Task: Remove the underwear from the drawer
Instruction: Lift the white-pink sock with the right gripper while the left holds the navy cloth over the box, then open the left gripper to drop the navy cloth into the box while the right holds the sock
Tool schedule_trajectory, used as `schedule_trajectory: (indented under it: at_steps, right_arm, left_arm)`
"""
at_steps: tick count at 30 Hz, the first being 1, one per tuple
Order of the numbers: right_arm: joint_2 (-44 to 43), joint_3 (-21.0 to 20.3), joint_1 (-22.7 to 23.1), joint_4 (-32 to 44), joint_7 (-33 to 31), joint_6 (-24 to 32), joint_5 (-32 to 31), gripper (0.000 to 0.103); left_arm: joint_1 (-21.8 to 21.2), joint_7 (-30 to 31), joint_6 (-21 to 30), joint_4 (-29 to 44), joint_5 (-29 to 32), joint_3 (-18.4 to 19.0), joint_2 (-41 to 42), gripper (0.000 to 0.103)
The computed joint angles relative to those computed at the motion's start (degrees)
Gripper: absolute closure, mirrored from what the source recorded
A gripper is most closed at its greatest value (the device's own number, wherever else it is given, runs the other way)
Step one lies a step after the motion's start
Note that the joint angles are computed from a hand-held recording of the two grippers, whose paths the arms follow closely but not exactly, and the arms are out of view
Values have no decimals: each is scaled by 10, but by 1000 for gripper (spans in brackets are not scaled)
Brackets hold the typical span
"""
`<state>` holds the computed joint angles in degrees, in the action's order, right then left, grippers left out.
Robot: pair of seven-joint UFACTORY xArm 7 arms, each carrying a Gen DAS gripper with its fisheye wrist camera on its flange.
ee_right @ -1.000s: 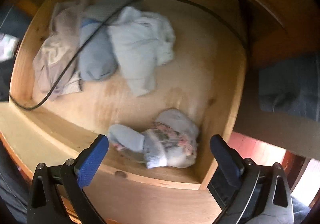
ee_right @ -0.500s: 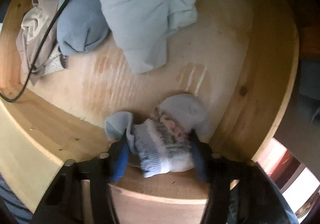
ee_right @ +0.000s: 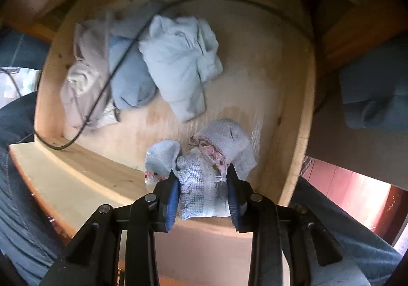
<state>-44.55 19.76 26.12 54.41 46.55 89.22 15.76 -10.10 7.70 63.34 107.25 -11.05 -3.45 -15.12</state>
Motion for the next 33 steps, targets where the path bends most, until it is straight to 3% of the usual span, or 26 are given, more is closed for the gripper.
schedule_trajectory:
  at_steps: [8, 10, 14, 27, 30, 32, 33]
  right_arm:
    - [-57, -5, -6, 22, 28, 9, 11, 73]
    - [-75, -33, -11, 11, 3, 16, 2, 73]
    - [-108, -36, -25, 5, 1, 27, 14, 73]
    - [-134, -32, -54, 23, -10, 42, 35, 73]
    - [-138, -34, -58, 30, -10, 47, 40, 73]
    - [-137, -34, -60, 36, -12, 49, 40, 73]
    - [-137, -35, -62, 38, -12, 50, 42, 72]
  left_arm:
    - [-3, -33, 7, 4, 69, -35, 37, 88]
    - [-6, -41, 12, 11, 83, -41, 47, 88]
    - [-13, -62, 20, 27, 128, -54, 69, 88]
    - [-38, -90, 37, 46, 178, -55, 104, 88]
    - [-41, -87, 39, 48, 173, -53, 109, 83]
    - [-42, -88, 39, 47, 168, -51, 110, 66]
    - [-42, -85, 31, 40, 160, -49, 105, 51]
